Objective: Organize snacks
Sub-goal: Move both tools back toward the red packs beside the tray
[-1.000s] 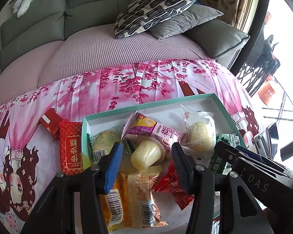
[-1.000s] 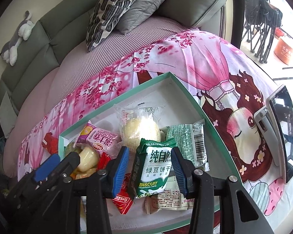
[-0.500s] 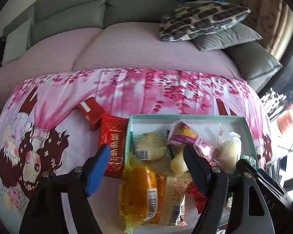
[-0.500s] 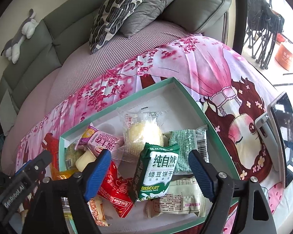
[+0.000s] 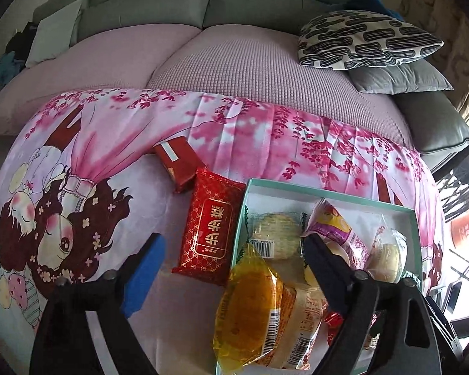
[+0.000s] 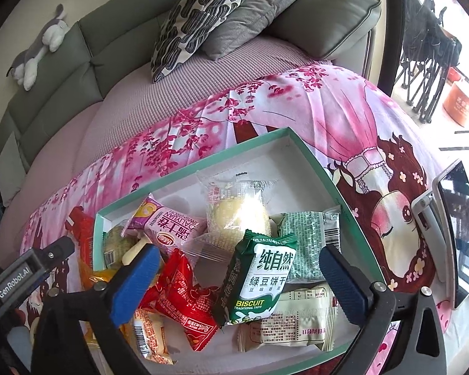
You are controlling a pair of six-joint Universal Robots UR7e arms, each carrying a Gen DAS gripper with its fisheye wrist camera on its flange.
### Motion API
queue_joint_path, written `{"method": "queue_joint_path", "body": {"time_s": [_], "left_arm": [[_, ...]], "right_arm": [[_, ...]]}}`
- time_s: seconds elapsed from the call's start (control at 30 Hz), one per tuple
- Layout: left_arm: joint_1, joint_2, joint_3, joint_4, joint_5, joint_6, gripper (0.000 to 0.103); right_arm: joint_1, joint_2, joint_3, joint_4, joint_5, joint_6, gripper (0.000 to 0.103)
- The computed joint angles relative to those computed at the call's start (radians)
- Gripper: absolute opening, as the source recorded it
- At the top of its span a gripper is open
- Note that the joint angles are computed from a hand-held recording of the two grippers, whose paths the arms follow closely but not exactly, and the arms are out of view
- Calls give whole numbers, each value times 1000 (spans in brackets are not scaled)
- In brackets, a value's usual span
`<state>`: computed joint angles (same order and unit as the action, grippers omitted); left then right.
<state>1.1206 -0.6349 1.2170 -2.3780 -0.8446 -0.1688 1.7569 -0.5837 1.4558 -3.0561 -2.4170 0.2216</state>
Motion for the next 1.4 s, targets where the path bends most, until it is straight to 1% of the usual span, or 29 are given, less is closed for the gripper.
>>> {"method": "queue_joint_path", "body": {"time_s": [0.17, 0.4, 0.53, 0.63, 0.77, 0.87, 0.93, 1.03, 1.1, 1.17, 1.27, 1.4], "left_arm": [[1, 3, 1, -9, 14, 9, 100], [2, -6, 6, -5, -3, 12, 100], [4, -19, 17, -13, -2, 12, 100], [6, -28, 23, -12, 11, 15, 100], [12, -43, 33, -1, 32, 5, 100], [20, -60, 44, 10, 39, -13, 100], [26, -71, 53, 16, 47, -24, 100], [36, -92, 69, 23, 64, -34, 100], [44, -104, 81, 31, 77, -35, 100], [54, -109, 79, 52, 90, -50, 100], [70, -116, 65, 72, 82, -88, 100], [81, -118, 53, 66, 85, -85, 100]], "right_arm": [[0, 3, -2, -1, 2, 1, 103], [3, 9, -10, 4, 3, -16, 103], [12, 20, -23, -15, 16, -51, 103], [23, 35, -40, -28, 19, -81, 103], [35, 58, -69, -9, 12, -108, 103], [39, 68, -81, 1, 23, -116, 103], [44, 76, -88, -7, 24, -125, 103], [55, 95, -105, -35, 12, -162, 103], [57, 102, -108, -56, 34, -185, 103], [59, 109, -115, -59, 50, -186, 103], [65, 124, -131, -56, 75, -209, 103], [82, 156, -170, -50, 66, -246, 103]]}}
